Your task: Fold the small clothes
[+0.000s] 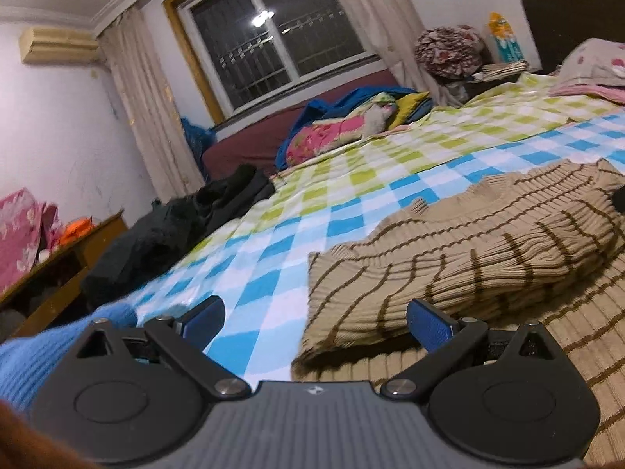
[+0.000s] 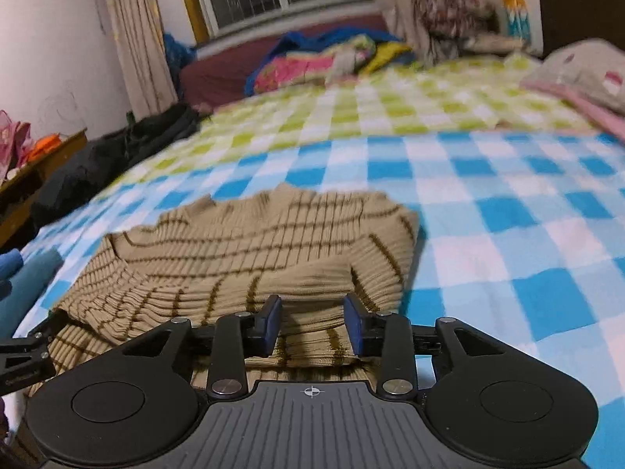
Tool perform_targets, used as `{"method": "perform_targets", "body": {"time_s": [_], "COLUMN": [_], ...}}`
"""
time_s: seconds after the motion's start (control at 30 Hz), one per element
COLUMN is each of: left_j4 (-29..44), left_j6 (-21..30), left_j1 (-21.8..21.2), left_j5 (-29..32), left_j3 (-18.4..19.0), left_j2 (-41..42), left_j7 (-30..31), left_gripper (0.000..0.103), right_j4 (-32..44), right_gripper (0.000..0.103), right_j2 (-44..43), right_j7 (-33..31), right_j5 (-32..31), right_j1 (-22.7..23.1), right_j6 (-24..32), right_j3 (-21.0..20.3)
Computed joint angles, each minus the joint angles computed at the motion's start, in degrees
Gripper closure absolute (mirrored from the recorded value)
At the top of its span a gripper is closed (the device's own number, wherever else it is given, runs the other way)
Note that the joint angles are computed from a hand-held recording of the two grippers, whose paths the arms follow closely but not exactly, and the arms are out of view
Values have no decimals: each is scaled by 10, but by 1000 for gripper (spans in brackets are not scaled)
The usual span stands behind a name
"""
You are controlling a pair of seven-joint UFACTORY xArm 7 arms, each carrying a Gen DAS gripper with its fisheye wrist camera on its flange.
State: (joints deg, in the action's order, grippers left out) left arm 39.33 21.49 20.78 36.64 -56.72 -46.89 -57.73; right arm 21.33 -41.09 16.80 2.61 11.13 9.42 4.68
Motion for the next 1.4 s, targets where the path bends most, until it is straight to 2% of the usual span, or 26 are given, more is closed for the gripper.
{"method": "perform_targets", "body": {"time_s": [0.1, 0.13, 0.17, 0.23, 0.37, 0.4, 0.47, 0.53, 0.6, 0.73, 0.8, 0.9, 1.0, 1.07, 1.13, 1.17, 1.23, 1.4], "left_j4": [5, 8, 12, 21, 19, 17, 17, 22, 17, -7, -14, -4, 20, 34, 46, 46, 35, 5], "left_j6": [-20, -23, -25, -22, -25, -24, -17, 4, 9, 19, 12, -5, -15, -12, 25, 38, 48, 76], "left_j1": [14, 21, 28, 39, 38, 35, 32, 30, 15, -35, -42, -28, 5, 7, -6, -13, -34, -123], "left_j5": [11, 11, 10, 1, -16, -17, -14, -9, -7, -7, -4, -8, -10, -8, -2, 4, 12, 3], "left_j3": [-11, -15, -21, -26, -14, -12, -15, -22, -14, 25, 37, 42, 25, 21, 21, 23, 39, 111], "left_j2": [0, 2, 3, 9, 10, 11, 21, 30, 28, 8, -6, -4, 21, 61, 108, 119, 121, 90], "left_j7": [2, 3, 4, 6, 0, 3, 16, 28, 31, 27, 13, -13, -30, -9, 24, 30, 26, 11], "left_gripper": [0, 0, 0, 0, 0, 0, 0, 0, 0, 0, 0, 0, 0, 0, 0, 0, 0, 0], "right_j4": [22, 30, 37, 50, 60, 63, 69, 78, 82, 56, 46, 34, 42, 45, 56, 62, 55, 48], "right_gripper": [72, 77, 86, 95, 95, 96, 95, 95, 90, 89, 89, 87, 87, 87, 84, 81, 80, 78], "right_j2": [23, 26, 29, 29, 1, -8, -16, -10, -4, -34, -50, -57, -25, -2, 22, 32, 39, -1], "right_j7": [-13, -17, -22, -46, -80, -80, -63, -56, -38, -11, -3, -4, -16, -27, -37, -28, -28, -20], "right_j5": [14, 20, 30, 80, 148, 153, 138, 102, 70, 36, 12, -2, 4, 6, -5, -17, -21, -9], "right_j1": [21, 25, 33, 83, 121, 113, 69, 28, -4, -26, -34, -17, 19, 37, 35, 16, 15, 31], "right_j6": [23, 34, 43, 57, 62, 73, 101, 142, 170, 148, 132, 89, 62, 46, 64, 79, 72, 93], "right_j3": [-29, -35, -45, -98, -135, -129, -94, -57, -22, 12, 28, 29, 16, 9, 17, 34, 31, 22]}}
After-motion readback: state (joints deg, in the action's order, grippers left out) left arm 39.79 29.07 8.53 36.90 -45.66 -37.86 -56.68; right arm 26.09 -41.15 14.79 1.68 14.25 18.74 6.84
